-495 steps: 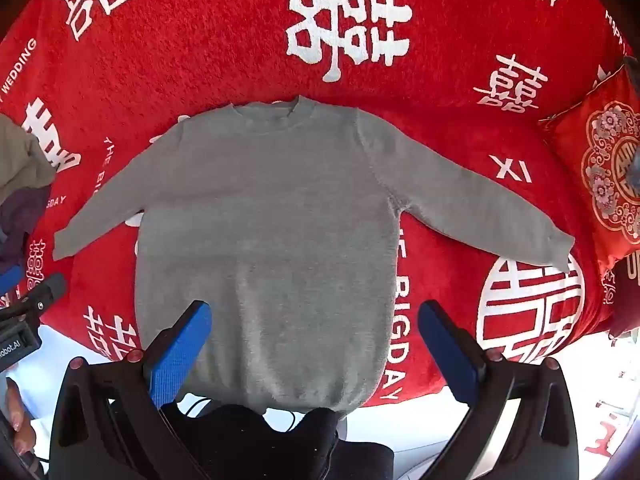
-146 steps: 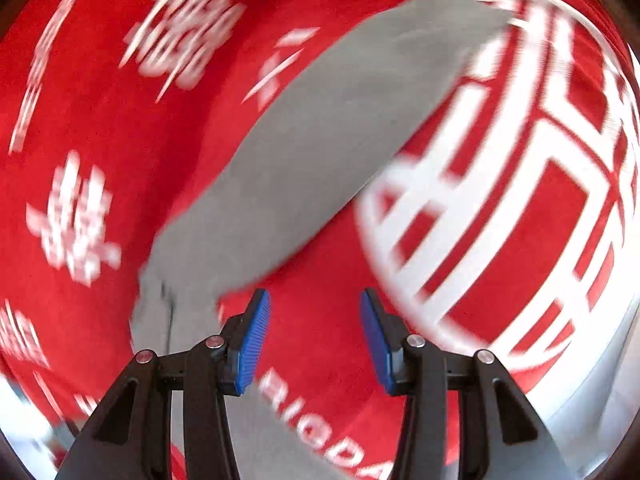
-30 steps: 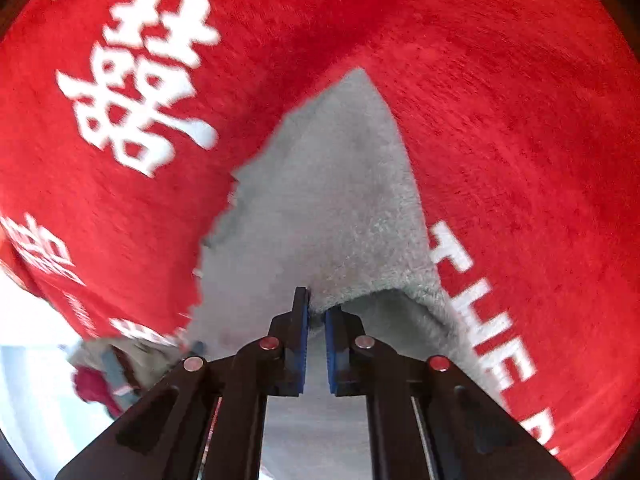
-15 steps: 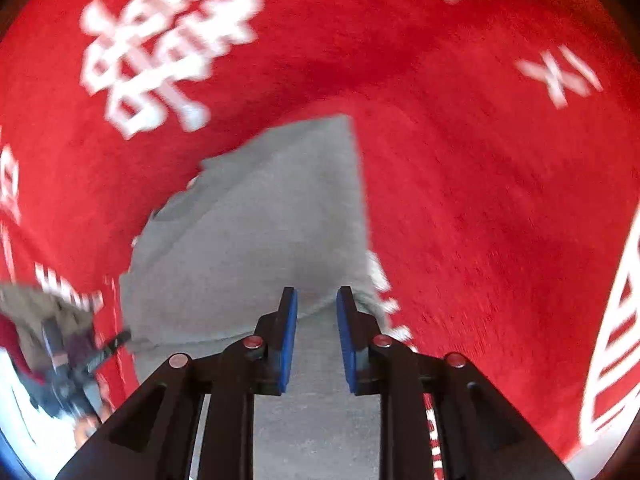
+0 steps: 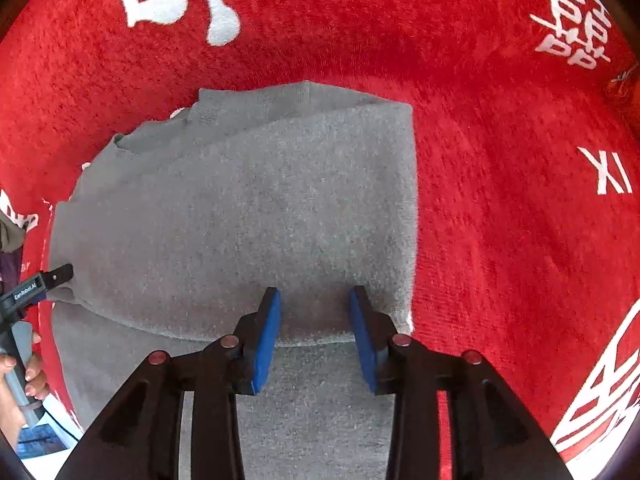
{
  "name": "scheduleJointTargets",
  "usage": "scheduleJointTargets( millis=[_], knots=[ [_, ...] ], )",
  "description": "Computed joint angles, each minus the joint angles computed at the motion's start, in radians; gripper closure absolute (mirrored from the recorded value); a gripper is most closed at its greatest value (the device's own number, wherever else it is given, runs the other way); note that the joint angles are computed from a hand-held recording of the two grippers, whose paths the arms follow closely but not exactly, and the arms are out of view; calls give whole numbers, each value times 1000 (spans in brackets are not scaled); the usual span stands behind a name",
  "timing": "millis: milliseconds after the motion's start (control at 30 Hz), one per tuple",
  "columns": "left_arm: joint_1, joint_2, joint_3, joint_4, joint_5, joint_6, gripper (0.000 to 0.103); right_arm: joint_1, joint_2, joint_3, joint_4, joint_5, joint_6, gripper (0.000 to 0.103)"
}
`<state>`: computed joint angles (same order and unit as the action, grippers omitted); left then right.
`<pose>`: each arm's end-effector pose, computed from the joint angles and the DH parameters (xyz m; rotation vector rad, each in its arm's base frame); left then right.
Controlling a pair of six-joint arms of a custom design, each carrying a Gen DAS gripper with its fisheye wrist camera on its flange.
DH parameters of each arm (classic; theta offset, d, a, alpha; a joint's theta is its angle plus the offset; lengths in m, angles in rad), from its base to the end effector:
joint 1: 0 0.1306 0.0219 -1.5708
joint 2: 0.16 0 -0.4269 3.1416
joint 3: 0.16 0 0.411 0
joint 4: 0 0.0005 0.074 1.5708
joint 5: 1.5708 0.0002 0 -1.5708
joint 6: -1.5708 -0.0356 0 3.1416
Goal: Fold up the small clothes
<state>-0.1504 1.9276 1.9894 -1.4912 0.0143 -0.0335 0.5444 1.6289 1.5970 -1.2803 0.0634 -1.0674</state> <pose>0.6507 -0.0996 0.4186 0.2771 2.9883 -0.0339 0.4744 0.2840 0.4283 0.7639 2.8077 0.2090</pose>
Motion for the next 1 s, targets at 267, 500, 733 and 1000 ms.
scheduleJointTargets(
  millis=[267, 500, 733, 1000],
  knots=[
    [-13, -140, -115, 32, 18, -146, 0, -9, -143, -101, 47, -59, -84, 56],
    [-17, -239, -201, -78, -47, -189, 0, 81, -181, -114, 69, -128, -189, 48],
    [-38, -298, -265, -144, -58, -192, 0, 157, -220, -158, 71, -191, -265, 48],
    [-97, -339, -316, -163, -86, -183, 0, 168, -265, -222, 113, -223, -271, 48]
  ],
)
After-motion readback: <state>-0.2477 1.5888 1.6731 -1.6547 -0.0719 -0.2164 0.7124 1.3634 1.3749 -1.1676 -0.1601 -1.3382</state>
